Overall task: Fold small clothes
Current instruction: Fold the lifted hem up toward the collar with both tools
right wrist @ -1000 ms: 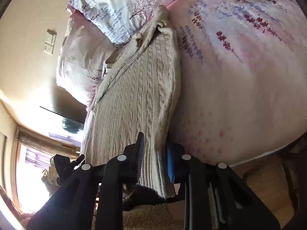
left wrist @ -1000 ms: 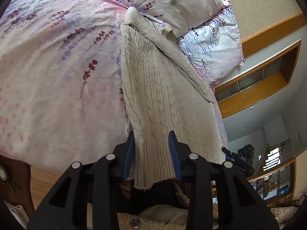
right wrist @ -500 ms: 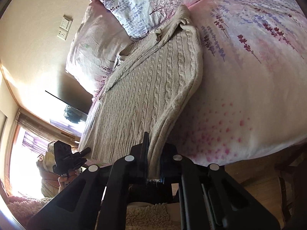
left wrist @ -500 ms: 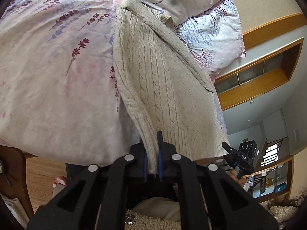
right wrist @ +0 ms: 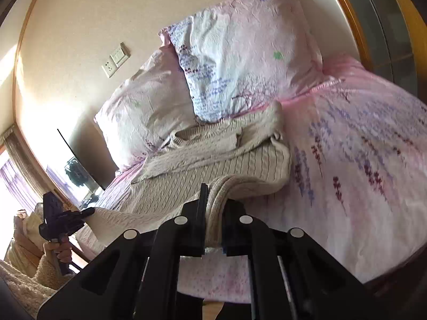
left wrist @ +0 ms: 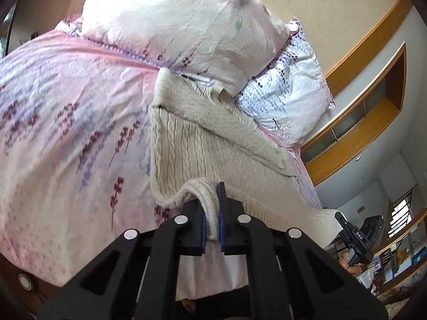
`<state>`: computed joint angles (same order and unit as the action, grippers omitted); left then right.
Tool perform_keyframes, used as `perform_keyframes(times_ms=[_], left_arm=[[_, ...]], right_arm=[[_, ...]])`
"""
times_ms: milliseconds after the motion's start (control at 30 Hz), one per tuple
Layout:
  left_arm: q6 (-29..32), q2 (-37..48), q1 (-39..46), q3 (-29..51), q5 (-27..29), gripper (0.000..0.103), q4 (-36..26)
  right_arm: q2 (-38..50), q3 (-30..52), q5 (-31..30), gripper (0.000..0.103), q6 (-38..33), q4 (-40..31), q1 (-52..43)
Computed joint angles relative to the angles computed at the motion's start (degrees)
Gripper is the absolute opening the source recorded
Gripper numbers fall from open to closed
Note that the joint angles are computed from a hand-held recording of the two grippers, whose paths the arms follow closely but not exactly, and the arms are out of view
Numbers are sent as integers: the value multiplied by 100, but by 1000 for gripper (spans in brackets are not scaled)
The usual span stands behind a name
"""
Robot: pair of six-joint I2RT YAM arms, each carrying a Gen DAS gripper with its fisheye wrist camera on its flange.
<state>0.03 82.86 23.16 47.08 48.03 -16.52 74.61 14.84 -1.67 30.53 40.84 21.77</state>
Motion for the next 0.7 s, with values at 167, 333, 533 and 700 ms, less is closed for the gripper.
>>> perform_keyframes(times_ms=[167, 333, 533, 700], left_arm=[[-407, 84, -403, 566, -539, 6, 431], [-749, 626, -689, 1336, -969, 6, 649], [-998, 1298, -1008, 2201, -1462, 6, 735], [-1153, 1725, -1128, 2689, -1629, 6, 750]], right_arm=[[80, 558, 873, 8, -509, -89, 209], [504, 1251, 1291, 8, -952, -146, 228], [1102, 2003, 1668, 8, -1408, -141, 232], [1414, 2274, 1983, 8, -1708, -33, 299]])
